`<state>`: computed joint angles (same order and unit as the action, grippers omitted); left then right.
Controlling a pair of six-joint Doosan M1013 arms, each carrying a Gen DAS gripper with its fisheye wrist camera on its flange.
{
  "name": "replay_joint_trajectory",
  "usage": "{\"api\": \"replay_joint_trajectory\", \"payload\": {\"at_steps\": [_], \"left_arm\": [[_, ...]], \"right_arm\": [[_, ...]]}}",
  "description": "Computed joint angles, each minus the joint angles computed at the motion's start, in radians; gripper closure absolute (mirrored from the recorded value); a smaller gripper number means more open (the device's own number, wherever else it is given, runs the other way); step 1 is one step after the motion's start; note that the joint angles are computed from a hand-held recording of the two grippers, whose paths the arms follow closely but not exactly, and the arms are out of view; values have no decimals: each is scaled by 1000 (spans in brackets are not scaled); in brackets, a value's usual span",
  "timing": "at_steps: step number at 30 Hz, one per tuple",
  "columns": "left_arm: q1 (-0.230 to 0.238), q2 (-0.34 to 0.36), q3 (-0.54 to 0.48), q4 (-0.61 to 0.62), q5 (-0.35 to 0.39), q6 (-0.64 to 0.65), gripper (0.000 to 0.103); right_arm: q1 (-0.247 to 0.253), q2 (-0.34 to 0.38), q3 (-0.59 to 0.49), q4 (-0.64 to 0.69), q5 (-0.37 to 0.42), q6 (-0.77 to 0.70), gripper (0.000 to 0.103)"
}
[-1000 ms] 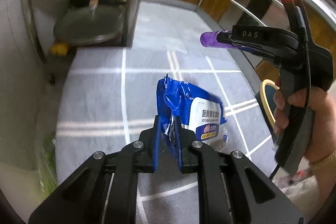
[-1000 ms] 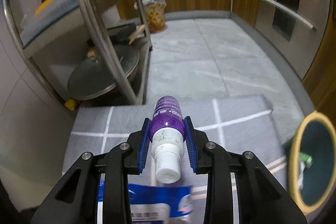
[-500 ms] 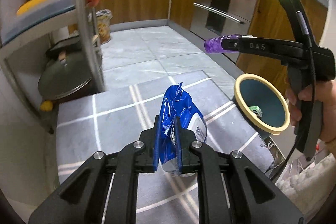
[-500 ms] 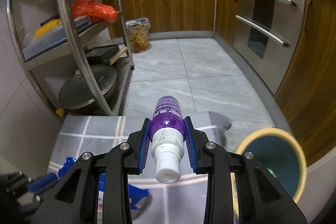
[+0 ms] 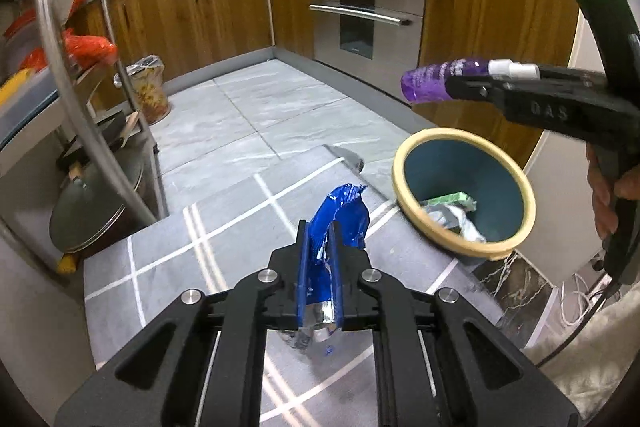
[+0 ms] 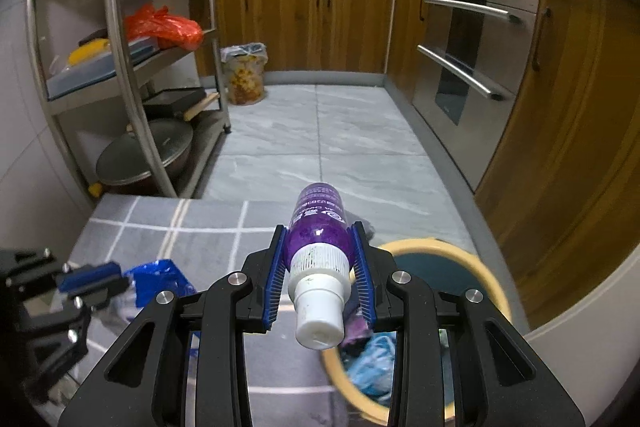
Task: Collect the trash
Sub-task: 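Carry the wipes pack and spray bottle over the teal bin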
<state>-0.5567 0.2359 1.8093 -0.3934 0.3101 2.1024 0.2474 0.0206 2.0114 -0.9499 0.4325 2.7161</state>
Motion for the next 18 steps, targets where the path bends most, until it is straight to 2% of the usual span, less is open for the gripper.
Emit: {"api": "replay_joint_trajectory", "payload": {"at_steps": [4,6,12,15,18], "left_arm": [[-25,7,-20,40,3,-47,94],[-31,12,-36,-14,19,-22,95],[-72,21,-77,-107,-9,55,96],[-97,37,-102,-131,-15,81,96],[-117,64,-129,-105,-6,53,96]], "right_arm": [[-35,-14,14,27,-33,-14,70],[-50,-20,18,25,-47,-13,70],[-96,-34,41,27,-75,-17,70],[-130,-39,51,57,-86,-36,70],[-164,-40,59,93,-95,-51,70]]}}
